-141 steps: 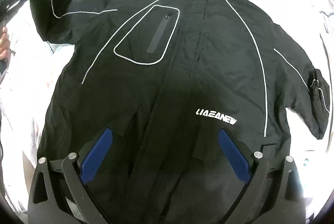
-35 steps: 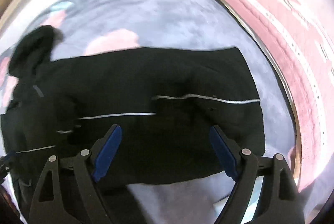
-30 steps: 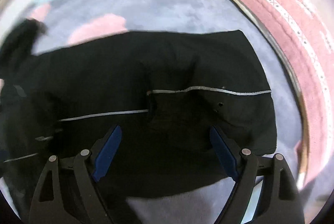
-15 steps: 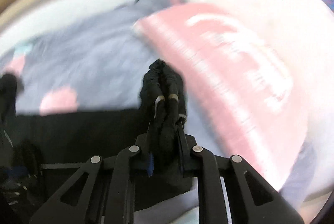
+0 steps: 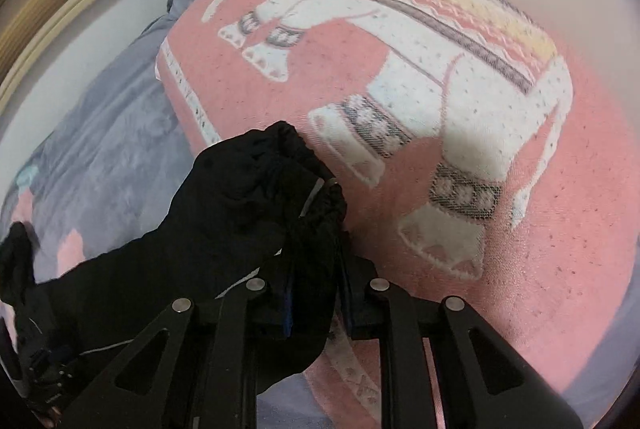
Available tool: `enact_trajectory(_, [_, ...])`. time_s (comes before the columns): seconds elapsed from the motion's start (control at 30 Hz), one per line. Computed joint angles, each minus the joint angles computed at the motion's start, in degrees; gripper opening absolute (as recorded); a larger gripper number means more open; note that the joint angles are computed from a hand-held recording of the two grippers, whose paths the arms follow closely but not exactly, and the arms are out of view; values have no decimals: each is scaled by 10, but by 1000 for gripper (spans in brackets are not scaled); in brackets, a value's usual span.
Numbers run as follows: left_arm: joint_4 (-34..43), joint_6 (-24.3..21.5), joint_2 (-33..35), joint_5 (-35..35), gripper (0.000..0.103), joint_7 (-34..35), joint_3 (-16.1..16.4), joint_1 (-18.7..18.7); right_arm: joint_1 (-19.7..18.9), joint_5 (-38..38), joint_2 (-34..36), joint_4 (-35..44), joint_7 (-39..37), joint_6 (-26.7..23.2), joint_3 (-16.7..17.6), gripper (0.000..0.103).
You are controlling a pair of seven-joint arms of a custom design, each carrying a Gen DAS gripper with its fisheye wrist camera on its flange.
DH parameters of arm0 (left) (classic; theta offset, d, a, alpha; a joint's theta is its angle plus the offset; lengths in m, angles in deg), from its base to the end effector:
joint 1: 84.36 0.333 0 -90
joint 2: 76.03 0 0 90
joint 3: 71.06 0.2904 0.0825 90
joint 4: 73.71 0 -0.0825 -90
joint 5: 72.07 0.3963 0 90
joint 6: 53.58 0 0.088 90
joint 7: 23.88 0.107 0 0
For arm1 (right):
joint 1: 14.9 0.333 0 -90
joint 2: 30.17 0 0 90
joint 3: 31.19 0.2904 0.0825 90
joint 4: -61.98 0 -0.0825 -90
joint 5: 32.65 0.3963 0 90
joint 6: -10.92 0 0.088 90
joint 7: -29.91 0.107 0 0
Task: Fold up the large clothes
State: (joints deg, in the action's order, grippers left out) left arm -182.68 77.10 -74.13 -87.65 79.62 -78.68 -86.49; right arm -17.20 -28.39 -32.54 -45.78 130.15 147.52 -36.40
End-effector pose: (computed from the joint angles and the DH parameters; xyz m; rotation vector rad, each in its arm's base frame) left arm 0.6013 -0.1091 0.4866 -1.8194 2.3742 -0.6209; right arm 0.6000 -0.0792 0.5549 -1.5273 2.1847 -0.4459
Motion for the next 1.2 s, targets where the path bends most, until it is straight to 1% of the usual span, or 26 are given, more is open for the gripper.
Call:
enact_trajectory(0.07, [-1, 2, 5, 3, 50, 4, 0, 0, 2, -4, 3, 8, 1, 0, 3, 19])
enact_trajectory(0.1, [2, -2, 10, 6, 50, -1, 1, 1, 5, -34, 5, 15, 15, -10, 7, 19])
enact_trajectory(0.17, [11, -16, 12, 2, 50, -16, 1, 3, 9, -50, 8, 36, 14, -39, 10, 19])
enact_trajectory(0.23, [5, -27, -14, -45, 50, 4, 5, 10, 16, -25, -2, 40, -1, -43, 14, 19])
enact_trajectory(0.3, [-21, -38, -63, -116, 50, 43, 18, 19, 28, -5, -18, 39, -13, -40, 21, 18])
enact_trajectory(0.37, [-55, -39, -115, -135, 50, 55, 33, 24, 47, 18, -37, 40, -29, -43, 31, 18])
enact_trajectory(0.43, [-95, -39, -175, -126, 50, 49, 52, 33, 69, 38, -50, 44, -39, -49, 44, 18])
enact_trajectory(0.53, [-153, -36, -253, -106, 50, 19, 81, 55, 108, 45, -54, 56, -39, -48, 70, 18])
enact_trajectory(0.57, [-160, -38, -268, -96, 50, 5, 90, 65, 125, 43, -52, 65, -39, -48, 83, 18])
enact_trajectory(0.63, [-202, -38, -323, -58, 50, -26, 104, 95, 154, 39, -47, 78, -34, -46, 101, 18])
enact_trajectory(0.7, [-244, -43, -382, -13, 50, -57, 114, 130, 191, 42, -22, 113, -46, -51, 123, 18])
enact_trajectory(0.73, [-262, -57, -412, 10, 50, -71, 125, 152, 207, 59, -11, 128, -54, -59, 128, 19])
enact_trajectory(0.8, [-282, -72, -448, 39, 50, -91, 139, 179, 237, 115, 33, 182, -73, -90, 141, 19])
enact_trajectory(0.83, [-292, -85, -468, 55, 50, -96, 154, 199, 249, 118, 41, 194, -75, -100, 146, 19])
enact_trajectory(0.9, [-306, -95, -494, 75, 50, -102, 172, 226, 286, 82, 82, 236, -70, -104, 167, 19])
enact_trajectory(0.93, [-310, -98, -504, 88, 50, -104, 180, 242, 300, 75, 90, 244, -67, -108, 172, 19])
enact_trajectory(1.0, [-320, -99, -520, 102, 50, -112, 189, 266, 329, 68, 137, 290, -66, -123, 183, 19])
enact_trajectory(1.03, [-327, -100, -529, 104, 50, -115, 196, 276, 349, 44, 164, 315, -58, -133, 186, 19])
enact_trajectory(1.1, [-350, -98, -550, 109, 51, -112, 208, 291, 392, -11, 224, 372, -40, -164, 183, 21])
enact_trajectory(1.13, [-361, -90, -554, 112, 51, -111, 208, 296, 409, -35, 247, 387, -33, -174, 177, 21])
enact_trajectory(1.2, [-383, -78, -556, 121, 51, -121, 195, 307, 446, -76, 318, 460, -26, -224, 166, 23])
